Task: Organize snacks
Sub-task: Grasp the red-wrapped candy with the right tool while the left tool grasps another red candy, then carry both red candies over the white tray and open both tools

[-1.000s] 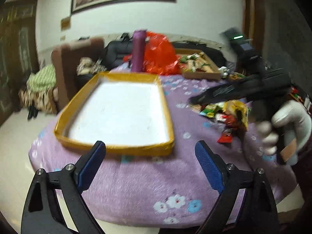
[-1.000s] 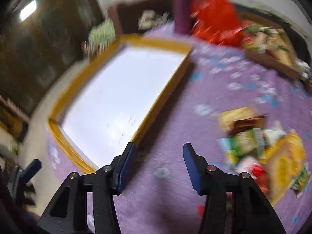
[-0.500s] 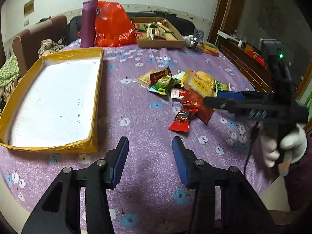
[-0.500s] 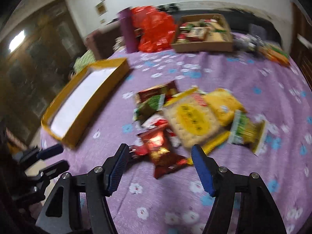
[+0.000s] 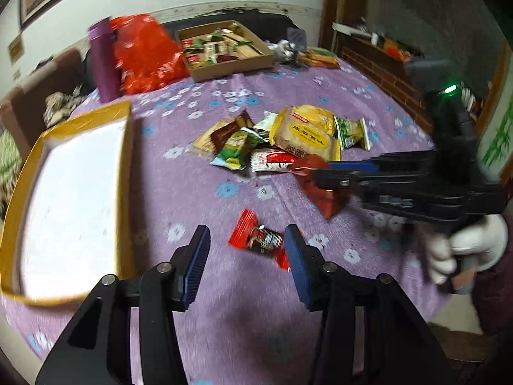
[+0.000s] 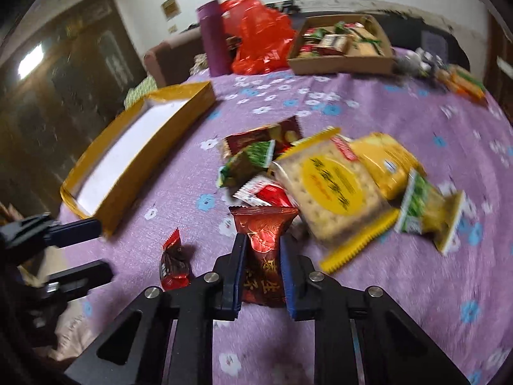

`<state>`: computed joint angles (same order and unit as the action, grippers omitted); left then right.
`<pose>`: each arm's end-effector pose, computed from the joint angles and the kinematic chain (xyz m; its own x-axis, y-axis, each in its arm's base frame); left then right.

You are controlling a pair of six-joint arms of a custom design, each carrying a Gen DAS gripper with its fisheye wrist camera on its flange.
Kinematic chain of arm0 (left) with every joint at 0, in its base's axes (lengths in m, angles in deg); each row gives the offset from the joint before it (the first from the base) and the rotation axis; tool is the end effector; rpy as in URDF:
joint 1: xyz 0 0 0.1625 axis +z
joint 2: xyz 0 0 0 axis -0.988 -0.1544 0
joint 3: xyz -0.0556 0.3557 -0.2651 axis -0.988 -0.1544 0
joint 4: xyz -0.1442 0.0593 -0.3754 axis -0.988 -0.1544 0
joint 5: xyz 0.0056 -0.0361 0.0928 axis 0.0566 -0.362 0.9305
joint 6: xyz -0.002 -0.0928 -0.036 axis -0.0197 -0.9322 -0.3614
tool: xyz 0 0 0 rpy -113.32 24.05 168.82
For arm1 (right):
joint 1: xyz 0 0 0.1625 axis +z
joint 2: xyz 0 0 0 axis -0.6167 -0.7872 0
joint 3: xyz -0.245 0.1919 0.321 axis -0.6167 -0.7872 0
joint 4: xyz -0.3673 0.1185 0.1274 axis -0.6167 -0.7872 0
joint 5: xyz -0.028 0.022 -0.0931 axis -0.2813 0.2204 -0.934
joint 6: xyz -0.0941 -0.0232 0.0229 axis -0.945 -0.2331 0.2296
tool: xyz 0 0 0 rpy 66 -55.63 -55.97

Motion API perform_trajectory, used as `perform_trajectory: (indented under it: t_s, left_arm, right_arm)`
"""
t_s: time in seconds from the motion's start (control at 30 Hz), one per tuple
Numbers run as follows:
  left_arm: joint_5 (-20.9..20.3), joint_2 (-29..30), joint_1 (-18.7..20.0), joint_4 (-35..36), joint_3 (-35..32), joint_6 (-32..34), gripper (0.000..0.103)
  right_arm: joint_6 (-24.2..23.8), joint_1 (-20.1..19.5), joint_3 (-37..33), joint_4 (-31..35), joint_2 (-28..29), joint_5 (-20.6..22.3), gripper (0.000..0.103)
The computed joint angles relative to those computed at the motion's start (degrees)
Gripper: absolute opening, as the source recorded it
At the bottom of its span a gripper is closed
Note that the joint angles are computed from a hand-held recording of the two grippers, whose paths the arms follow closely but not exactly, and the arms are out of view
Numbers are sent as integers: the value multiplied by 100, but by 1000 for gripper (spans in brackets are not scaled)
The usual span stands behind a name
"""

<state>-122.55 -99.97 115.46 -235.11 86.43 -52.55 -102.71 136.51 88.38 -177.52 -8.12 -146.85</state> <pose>-0.2671 -0.4336 0.1506 -0.6707 0.2875 -0.6838 0.6127 0.7343 -0.2922 0.1886 -0.5608 0.1519 -0.7892 -0.4184 0.4495 -0.5730 0.7649 -0.2942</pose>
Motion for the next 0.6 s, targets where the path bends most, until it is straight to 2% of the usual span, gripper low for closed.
perform_trajectory:
  t_s: [0.13,0.17,0.23,0.27,0.37,0.4,0.47,0.5,0.53,0.6]
  left_arm:
    - [-90,382,487,-229,-279,851,49]
    - [-137,437,593,-156,-354,846,50]
    - [-410,502,783,-360,-420,945,60]
    - [-469,542,834,-309,-471,862,60]
    - [-383,787,966,-259,-644,835,62]
    - [-260,900,953,-336,-653,860,63]
    - [-287,1006,971,-574,-649,958,63]
    - [-328,991,1000,-587,-657,922,58]
    - [-319,998,1058,-615,-714,926,45]
    - [-464,963,1204,-699,-803,934,37]
  right_arm:
    - [84,-75,222,-105,-244,4,21]
    - [107,-97,264,-97,-291,10,21]
    - [102,-127,346,-117,-361,-37,21]
    - [103,-147,384,-126,-385,-59,21]
    - [92,-203,461,-200,-383,-92,21]
    - [67,-229,495,-285,-380,-36,21]
    - [73,-244,515,-358,-370,3,26]
    - [47,-246,526,-373,-365,33,26]
    - [8,-239,547,-417,-350,41,27]
    - [-39,-212,572,-459,-312,47,35]
